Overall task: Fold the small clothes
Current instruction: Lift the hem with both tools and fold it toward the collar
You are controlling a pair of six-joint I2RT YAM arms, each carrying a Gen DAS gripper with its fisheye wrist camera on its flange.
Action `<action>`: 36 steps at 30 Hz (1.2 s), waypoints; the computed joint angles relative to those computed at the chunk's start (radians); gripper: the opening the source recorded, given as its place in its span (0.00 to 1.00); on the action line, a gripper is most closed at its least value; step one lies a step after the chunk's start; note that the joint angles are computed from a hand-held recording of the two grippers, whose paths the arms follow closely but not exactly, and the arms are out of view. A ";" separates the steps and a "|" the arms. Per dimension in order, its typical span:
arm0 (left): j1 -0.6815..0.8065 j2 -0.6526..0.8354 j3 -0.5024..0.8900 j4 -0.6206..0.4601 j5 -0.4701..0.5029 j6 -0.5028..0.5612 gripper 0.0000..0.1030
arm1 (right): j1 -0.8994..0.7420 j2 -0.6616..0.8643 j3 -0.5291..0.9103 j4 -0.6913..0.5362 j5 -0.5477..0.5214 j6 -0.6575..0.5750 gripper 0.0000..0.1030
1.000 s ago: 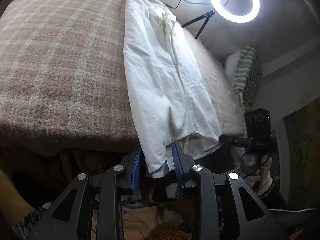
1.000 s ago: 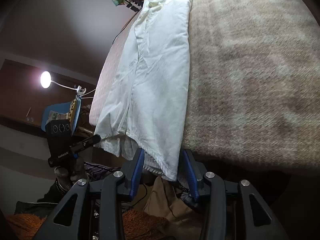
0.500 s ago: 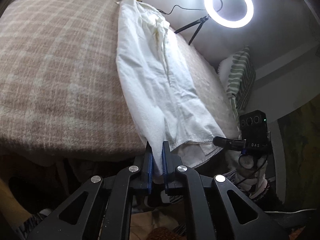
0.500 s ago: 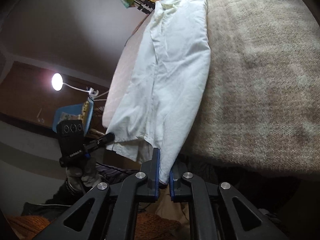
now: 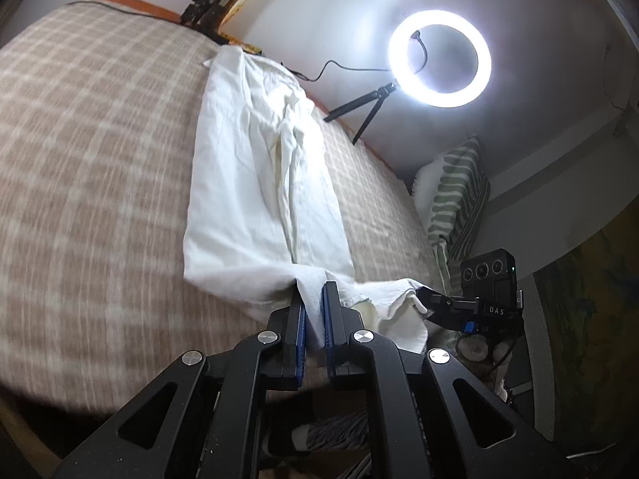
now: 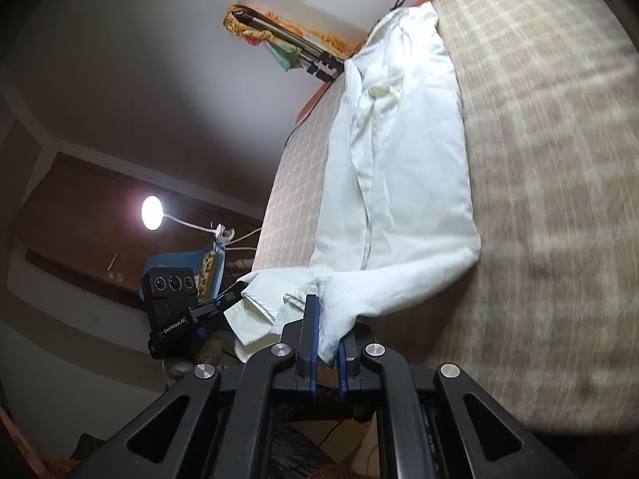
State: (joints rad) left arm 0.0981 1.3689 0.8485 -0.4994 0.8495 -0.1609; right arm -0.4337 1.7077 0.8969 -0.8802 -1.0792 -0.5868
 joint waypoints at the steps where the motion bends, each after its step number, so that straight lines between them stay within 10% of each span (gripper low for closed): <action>1: -0.007 0.029 0.025 0.019 -0.007 -0.015 0.06 | 0.013 0.001 0.014 0.026 -0.003 0.040 0.05; 12: -0.041 0.312 0.234 0.144 -0.087 -0.131 0.06 | 0.085 0.201 0.240 0.270 0.018 0.429 0.05; 25: -0.075 0.503 0.366 0.148 -0.184 -0.134 0.07 | 0.169 0.383 0.417 0.338 0.111 0.565 0.06; 28: -0.077 0.514 0.402 0.111 -0.206 -0.136 0.10 | 0.182 0.374 0.426 0.351 0.130 0.577 0.11; 31: -0.074 0.480 0.401 0.117 -0.238 -0.122 0.13 | 0.178 0.331 0.395 0.426 0.159 0.607 0.40; 36: -0.064 0.383 0.337 0.194 -0.300 -0.102 0.29 | 0.164 0.194 0.298 0.532 0.189 0.565 0.37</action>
State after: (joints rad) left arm 0.0338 1.7515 1.1856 -0.3053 0.5496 -0.2631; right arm -0.2693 1.9021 1.1948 -0.3485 -0.8905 -0.0223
